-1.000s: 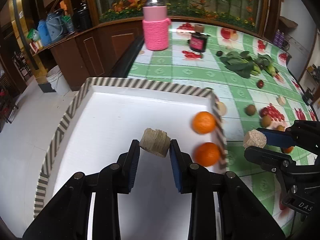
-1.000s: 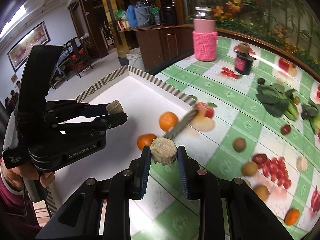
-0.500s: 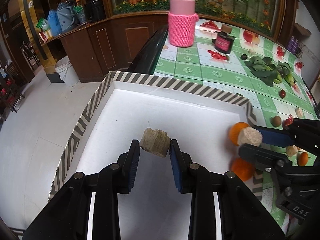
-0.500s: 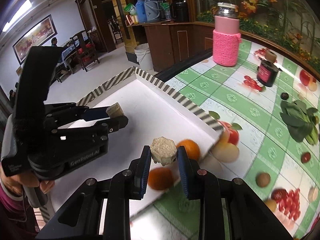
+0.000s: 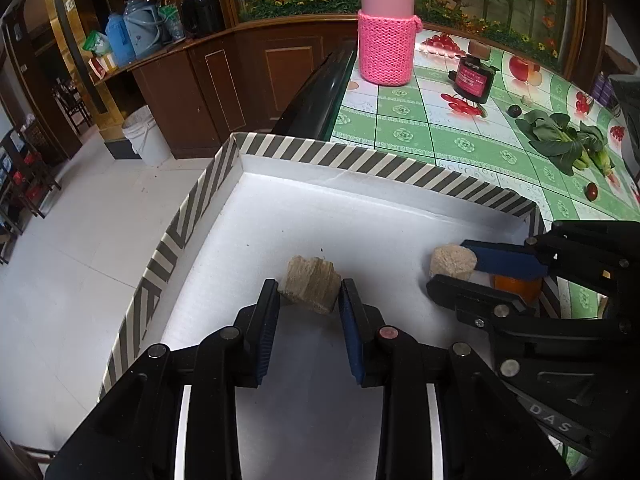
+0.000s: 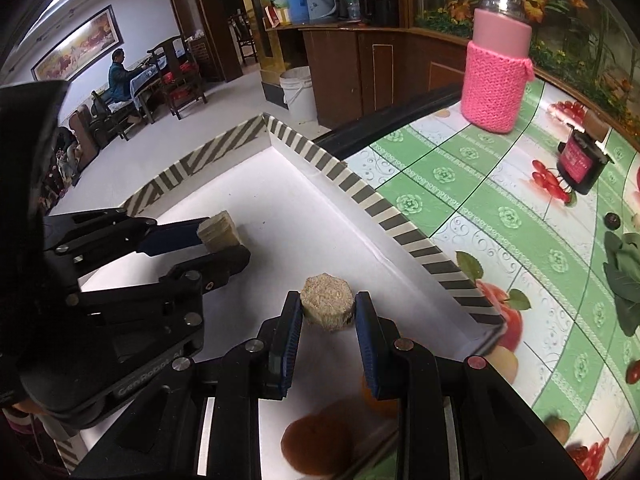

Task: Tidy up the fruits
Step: 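Carry the cake cube and rice cake into the white tray and release, then move both grippers back over the tablecloth items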

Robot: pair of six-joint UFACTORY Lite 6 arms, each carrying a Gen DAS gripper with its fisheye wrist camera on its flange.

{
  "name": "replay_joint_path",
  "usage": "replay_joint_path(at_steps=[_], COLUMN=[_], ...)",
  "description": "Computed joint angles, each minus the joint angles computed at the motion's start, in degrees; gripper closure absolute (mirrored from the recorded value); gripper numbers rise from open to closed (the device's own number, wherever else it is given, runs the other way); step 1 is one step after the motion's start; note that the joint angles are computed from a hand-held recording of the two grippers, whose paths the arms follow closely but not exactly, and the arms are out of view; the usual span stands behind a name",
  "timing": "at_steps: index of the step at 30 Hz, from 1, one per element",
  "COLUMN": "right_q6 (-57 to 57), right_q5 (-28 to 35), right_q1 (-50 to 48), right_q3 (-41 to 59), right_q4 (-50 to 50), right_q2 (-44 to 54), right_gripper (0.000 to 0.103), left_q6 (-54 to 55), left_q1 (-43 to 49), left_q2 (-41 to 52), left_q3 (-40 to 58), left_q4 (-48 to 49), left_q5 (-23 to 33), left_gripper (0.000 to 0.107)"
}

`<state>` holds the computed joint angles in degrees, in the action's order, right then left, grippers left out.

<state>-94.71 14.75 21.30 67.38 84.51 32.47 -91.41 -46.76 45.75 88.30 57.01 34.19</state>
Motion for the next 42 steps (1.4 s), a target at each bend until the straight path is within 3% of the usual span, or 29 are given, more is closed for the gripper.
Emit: replay_joint_path(at_steps=[6, 8, 10, 12, 13, 20, 27, 35, 39, 42], right_q6=[-2.99, -4.13, -6.20, -6.14, -6.49, -13.77, -12.82, -15.93, -23.27, -27.81], right_q5=[0.61, 2.18, 2.05, 2.75, 3.10, 5.38, 10.65, 20.64, 24.05, 25.46], right_q1=[-0.20, -1.24, -1.95, -3.00, -3.54, -10.01, -23.53, -51.05, -66.07, -74.33], right_q3=[-0.67, -2.17, -4.15, -6.19, -7.29, -22.45, -36.65, -46.65, -46.77, -44.93], right_q4=[2.51, 3.71, 6.03, 6.05, 6.28, 11.82, 4.66, -9.04, -12.81, -14.21], right_q2=[-0.44, -1.79, -3.97, -6.32, -7.62, -23.68, -39.49, -48.80, -45.06, -40.61], right_gripper=[0.074, 0.067, 0.064, 0.064, 0.064, 0.057, 0.055, 0.050, 0.050, 0.049], left_q6=[-0.68, -1.55, -2.33, -4.47, -5.78, -8.99, -7.58, 2.22, 10.56, 19.47], left_q1=[0.05, 0.04, -0.01, -0.36, -0.77, -6.14, -12.29, -18.66, -21.00, -21.98], left_q2=[-0.22, -0.70, -1.17, -2.32, -2.96, -4.61, -2.77, 6.75, 14.76, 24.49], left_q3=[-0.25, -1.01, -1.72, -3.21, -3.92, -3.77, 1.89, 17.87, 30.25, 45.96], left_q4=[-0.34, -0.04, -0.06, 1.11, 2.04, 4.42, 3.55, -3.81, -10.44, -16.96], left_q5=[-0.06, -0.03, -0.05, -0.62, -0.47, 2.02, 3.03, 4.65, 5.98, 10.15], left_gripper=[0.078, 0.078, 0.068, 0.046, 0.043, 0.042, 0.042, 0.042, 0.042, 0.042])
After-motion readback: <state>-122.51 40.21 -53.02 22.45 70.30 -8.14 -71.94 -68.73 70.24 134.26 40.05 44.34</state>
